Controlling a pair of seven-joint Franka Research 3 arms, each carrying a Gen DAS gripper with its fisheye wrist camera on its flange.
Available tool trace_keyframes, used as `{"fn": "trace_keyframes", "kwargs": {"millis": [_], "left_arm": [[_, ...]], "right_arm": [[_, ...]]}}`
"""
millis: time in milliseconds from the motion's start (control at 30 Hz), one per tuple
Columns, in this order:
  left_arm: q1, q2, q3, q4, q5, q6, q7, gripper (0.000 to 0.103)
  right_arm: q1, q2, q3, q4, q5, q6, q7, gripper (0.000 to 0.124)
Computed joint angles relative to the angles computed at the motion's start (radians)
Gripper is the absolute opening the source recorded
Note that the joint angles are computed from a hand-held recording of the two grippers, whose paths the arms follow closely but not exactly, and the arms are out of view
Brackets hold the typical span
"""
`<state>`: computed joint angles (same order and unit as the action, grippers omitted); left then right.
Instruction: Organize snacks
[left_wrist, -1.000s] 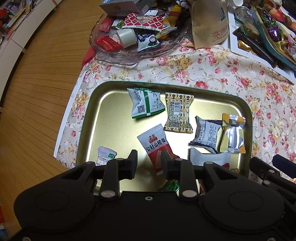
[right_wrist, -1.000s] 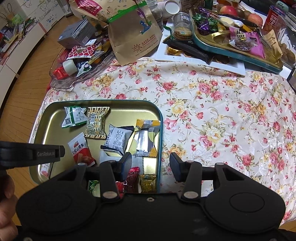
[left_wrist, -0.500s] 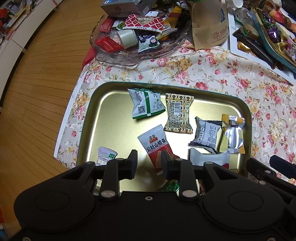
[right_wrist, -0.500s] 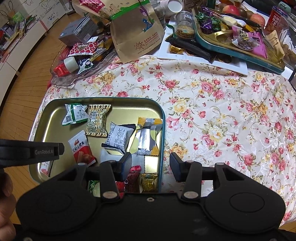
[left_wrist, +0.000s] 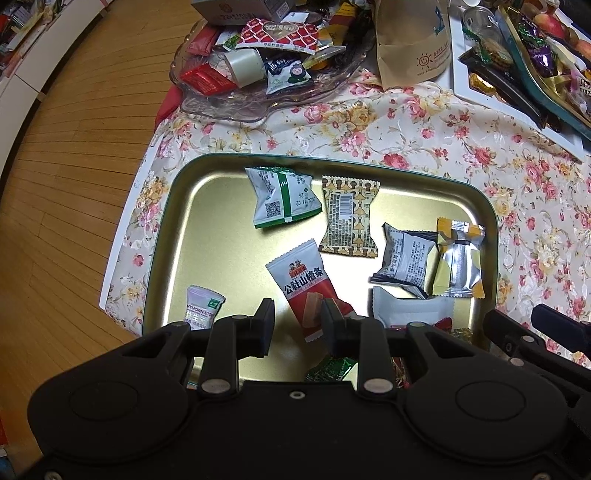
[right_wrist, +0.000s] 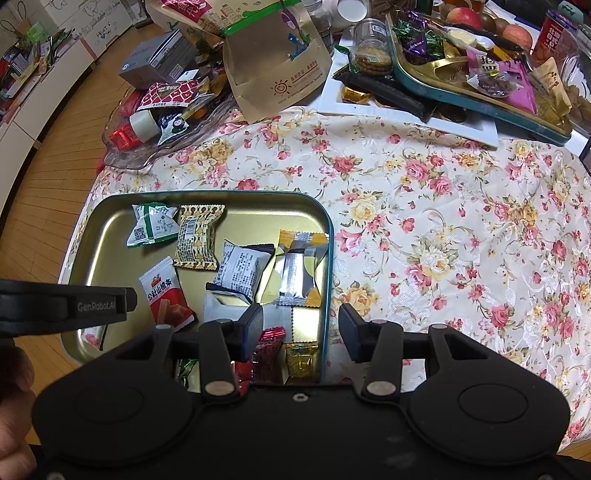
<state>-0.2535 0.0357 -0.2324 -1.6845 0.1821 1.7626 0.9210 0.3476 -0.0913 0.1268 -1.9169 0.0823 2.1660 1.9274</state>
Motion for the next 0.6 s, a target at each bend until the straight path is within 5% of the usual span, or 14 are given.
{"fn": "trace_keyframes", "kwargs": {"millis": [600], "left_arm": [[0.003,0.01,0.001,0.003,-0.038,-0.012,0.02,0.038]], "right_arm": [[0.001,0.008,-0.002,0.009,0.006,-0.021,-0.007,0.048]]}}
